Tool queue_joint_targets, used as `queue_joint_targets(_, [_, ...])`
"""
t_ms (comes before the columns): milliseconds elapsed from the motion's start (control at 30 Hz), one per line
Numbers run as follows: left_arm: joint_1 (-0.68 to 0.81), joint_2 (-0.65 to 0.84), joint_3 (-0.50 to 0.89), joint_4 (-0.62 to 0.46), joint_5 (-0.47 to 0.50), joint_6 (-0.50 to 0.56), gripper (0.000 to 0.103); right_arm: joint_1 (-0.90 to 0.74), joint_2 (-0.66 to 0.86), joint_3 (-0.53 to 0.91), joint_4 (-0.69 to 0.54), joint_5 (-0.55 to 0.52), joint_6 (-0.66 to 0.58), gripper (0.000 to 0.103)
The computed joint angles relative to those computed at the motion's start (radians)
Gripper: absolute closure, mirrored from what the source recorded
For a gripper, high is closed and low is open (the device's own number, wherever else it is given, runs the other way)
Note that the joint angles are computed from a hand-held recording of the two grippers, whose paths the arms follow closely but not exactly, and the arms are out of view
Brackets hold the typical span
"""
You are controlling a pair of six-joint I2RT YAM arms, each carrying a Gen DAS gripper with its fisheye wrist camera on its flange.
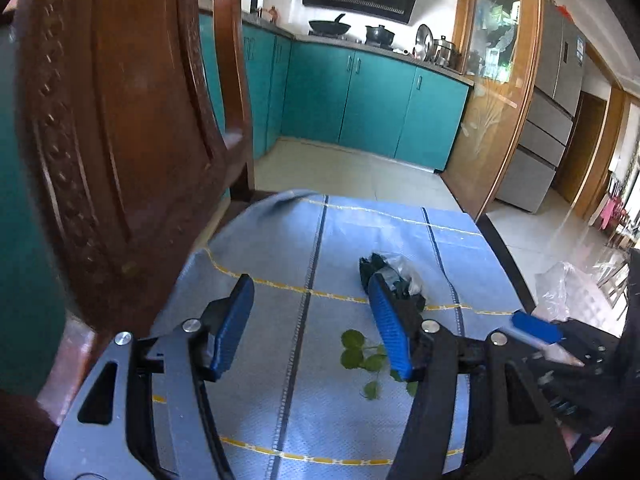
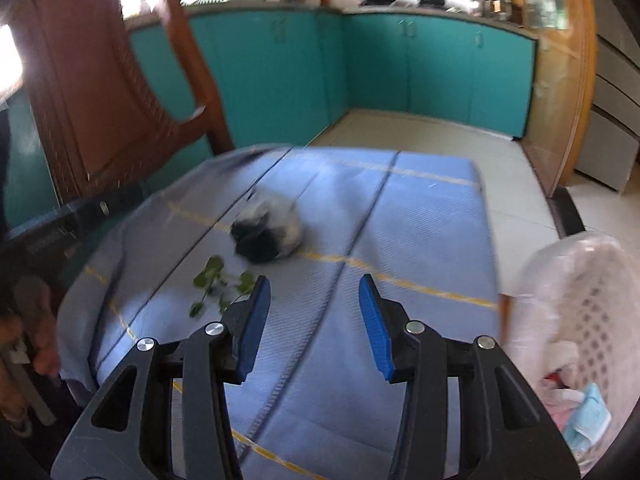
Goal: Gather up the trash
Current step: 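Grasp the green plant sprig on the table with the right tool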
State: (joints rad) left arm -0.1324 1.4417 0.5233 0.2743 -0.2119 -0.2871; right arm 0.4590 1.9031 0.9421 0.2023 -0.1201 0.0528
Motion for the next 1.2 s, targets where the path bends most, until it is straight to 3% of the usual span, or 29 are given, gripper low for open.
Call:
queue_joint_targets(600, [-0.011,0.006,-0.023,0.026,0.016,-0.035,0.033,0.076,0.178,0.178,-0.13,0.017,0.015,0.057])
queue_joint_targets(1033, [0.004,0.015,-0.025,0.027,0.035,-0.038,0.031,0.113,0.239,0.238,-0.092,0.04,0.033,0.057])
queue_joint_targets(1067, [0.005,0.017,-0.025,0.026,0.036,-0.038,0.031,0.118,0.242,0.244,-0.096,0.045,0.031,0.059])
queue_joint_targets(1200, [0.008,0.024,-0.023,0.025,0.037,-0.036,0.031,0.125,0.245,0.247,-0.097,0.032,0.017,0.085])
